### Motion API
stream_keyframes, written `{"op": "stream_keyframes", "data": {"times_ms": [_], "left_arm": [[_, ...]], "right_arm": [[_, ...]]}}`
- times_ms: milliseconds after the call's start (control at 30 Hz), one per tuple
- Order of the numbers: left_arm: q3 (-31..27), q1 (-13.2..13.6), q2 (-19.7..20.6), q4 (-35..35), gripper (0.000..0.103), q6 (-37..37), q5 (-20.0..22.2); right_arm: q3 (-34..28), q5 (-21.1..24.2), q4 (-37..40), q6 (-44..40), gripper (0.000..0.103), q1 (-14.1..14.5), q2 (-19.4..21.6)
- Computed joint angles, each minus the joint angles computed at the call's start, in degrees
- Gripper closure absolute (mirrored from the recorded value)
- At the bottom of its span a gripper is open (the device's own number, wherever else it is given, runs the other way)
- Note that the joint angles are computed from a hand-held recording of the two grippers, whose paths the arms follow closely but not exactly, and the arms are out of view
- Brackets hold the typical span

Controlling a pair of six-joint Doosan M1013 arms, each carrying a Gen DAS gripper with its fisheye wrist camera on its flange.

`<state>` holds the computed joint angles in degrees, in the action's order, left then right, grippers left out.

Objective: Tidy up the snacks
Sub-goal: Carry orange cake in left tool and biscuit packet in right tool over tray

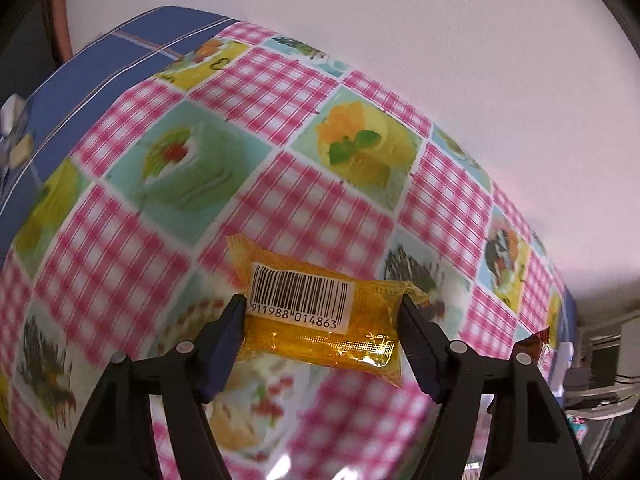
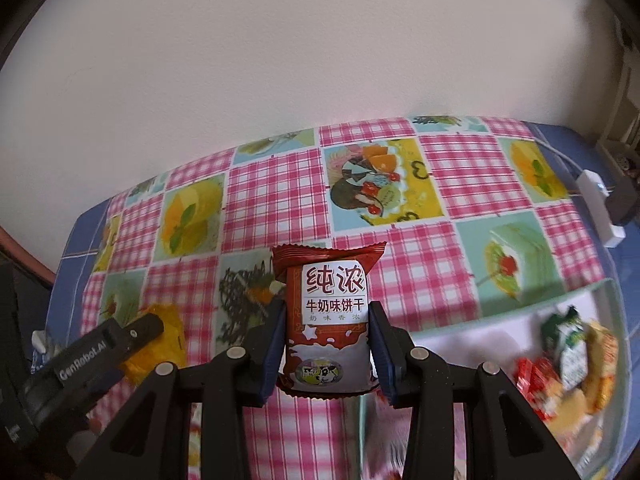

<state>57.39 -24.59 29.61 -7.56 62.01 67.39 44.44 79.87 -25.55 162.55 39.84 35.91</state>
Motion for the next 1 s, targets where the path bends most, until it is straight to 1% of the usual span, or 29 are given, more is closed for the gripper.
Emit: {"op": "stream_keyframes", "data": {"times_ms": [67,200,267,300,367,467,533,767,1000], "left_arm": [[1.8,0.0,-1.6,-0.8,0.028,0.0,-0.9],[7.1,-0.3,-5.7,-2.2,0.028,0.5,-4.4],[8.5,-0.6,-6.7,-2.4,0.028,0.6,-5.7],[9.9,-0.8,-7.8,-2.6,0.028,0.8,-6.8],[11.5,-1.1,-9.1,-2.4,0.028,1.2,-7.8],[14.0,-1.7,-11.1,-2.0,0.028,2.2,-9.4],[15.7,-2.1,-12.4,-1.2,0.028,2.5,-10.4],[19.3,-3.7,-15.1,-0.7,0.028,5.9,-11.4],[21.1,-5.4,-16.0,-3.0,0.028,9.5,-10.7]], "right_arm": [[0.1,1.0,-0.6,0.2,0.061,0.7,-0.7],[1.6,2.2,-1.5,1.0,0.061,2.0,-2.5],[3.2,2.1,-1.8,2.6,0.061,2.6,-3.8],[4.2,2.0,-2.0,3.4,0.061,3.0,-4.4],[5.6,2.5,-2.2,4.5,0.061,3.7,-5.4],[7.3,4.4,-2.3,5.9,0.061,4.9,-6.4],[8.7,4.6,-2.0,6.9,0.061,5.4,-7.1],[12.5,5.4,-1.5,9.4,0.061,7.3,-8.8],[17.1,6.1,0.4,12.7,0.061,8.3,-11.0]]}}
